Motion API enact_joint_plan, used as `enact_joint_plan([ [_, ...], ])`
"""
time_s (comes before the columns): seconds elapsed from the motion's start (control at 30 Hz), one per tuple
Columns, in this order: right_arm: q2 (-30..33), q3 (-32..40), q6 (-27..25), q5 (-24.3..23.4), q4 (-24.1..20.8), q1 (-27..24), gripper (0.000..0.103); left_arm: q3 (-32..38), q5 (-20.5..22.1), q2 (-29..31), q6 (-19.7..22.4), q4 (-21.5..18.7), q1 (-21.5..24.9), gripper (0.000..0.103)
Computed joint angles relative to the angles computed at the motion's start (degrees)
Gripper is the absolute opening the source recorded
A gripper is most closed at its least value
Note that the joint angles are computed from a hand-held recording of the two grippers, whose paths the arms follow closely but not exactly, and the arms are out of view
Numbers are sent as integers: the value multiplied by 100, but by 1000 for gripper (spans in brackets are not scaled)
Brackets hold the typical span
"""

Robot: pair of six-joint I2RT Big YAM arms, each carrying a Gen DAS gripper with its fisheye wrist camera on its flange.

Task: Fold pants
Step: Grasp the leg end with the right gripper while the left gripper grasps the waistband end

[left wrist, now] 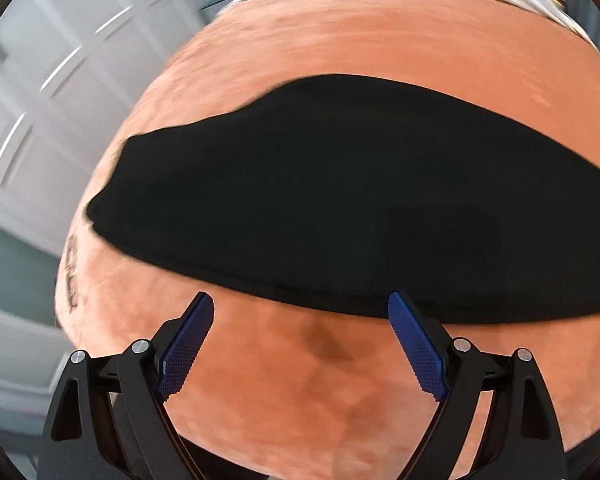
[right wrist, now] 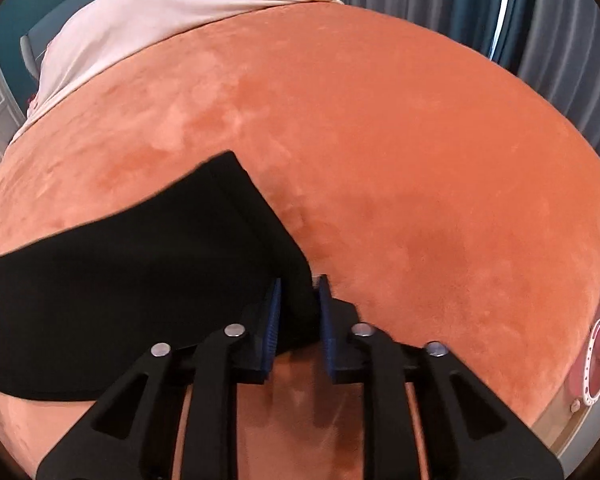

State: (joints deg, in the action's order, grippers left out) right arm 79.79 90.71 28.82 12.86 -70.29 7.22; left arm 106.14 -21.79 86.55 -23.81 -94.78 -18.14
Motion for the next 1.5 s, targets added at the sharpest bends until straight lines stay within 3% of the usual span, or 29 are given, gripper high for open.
enact_joint_plan([
  [0.07, -151, 75, 270, 329, -71, 193, 53, -115, 66, -132, 20, 101, 491, 87],
  [0.17, -364, 198, 473, 798, -222, 619, 54, -190, 184, -206, 7, 218, 1377, 87],
  [0.33, -335, 478, 860, 1006, -629, 1485, 66, -60, 837, 49, 170, 508, 2803, 87],
  [0.43, -139, 715, 1047, 1021, -783, 1965, 66, 40, 1223, 323, 174, 541, 3225, 87],
  [0.5, 48, 943, 1218, 905, -835, 2193, 66, 31, 1888, 410, 103, 670, 3465, 85],
  [0.57, 240, 1156, 1304, 794, -853, 2400, 66, 39, 2286, 501, 115, 705, 3543, 83],
  [0.6, 392, 1349, 1268, 816, -897, 2530, 66, 21, 2412, 512, 110, 728, 3567, 62],
  [0.63, 516, 1513, 1206, 858, -962, 2636, 67, 16, 2513, 527, 96, 735, 3572, 51],
  [0.7, 708, 1784, 1149, 941, -1050, 2782, 70, -6, 2293, 461, 148, 817, 3548, 36],
  [0.87, 1139, 2362, 975, 959, -1138, 3076, 73, -48, 2111, 382, 505, 848, 3491, 16],
  [0.97, 1295, 2568, 883, 993, -1216, 3182, 73, -130, 2345, 184, 587, 904, 3657, 9],
  [1.03, 1312, 2623, 836, 1006, -1199, 3245, 73, -227, 2624, -73, 530, 842, 3722, 9],
  [1.13, 1341, 2588, 732, 1108, -1208, 3330, 84, -458, 2311, -102, 658, 706, 3589, 10],
  [1.2, 1387, 2550, 761, 989, -1250, 3320, 84, -573, 2284, 15, 660, 594, 3548, 13],
  [1.27, 1344, 2460, 806, 860, -1190, 3314, 84, -568, 2060, -41, 596, 700, 3469, 20],
  [1.37, 1236, 2308, 752, 906, -1207, 3302, 85, -487, 1507, -189, 445, 672, 3303, 54],
  [1.5, 928, 1755, 901, 462, -1018, 3125, 84, -441, 1096, -443, 372, 580, 3179, 57],
])
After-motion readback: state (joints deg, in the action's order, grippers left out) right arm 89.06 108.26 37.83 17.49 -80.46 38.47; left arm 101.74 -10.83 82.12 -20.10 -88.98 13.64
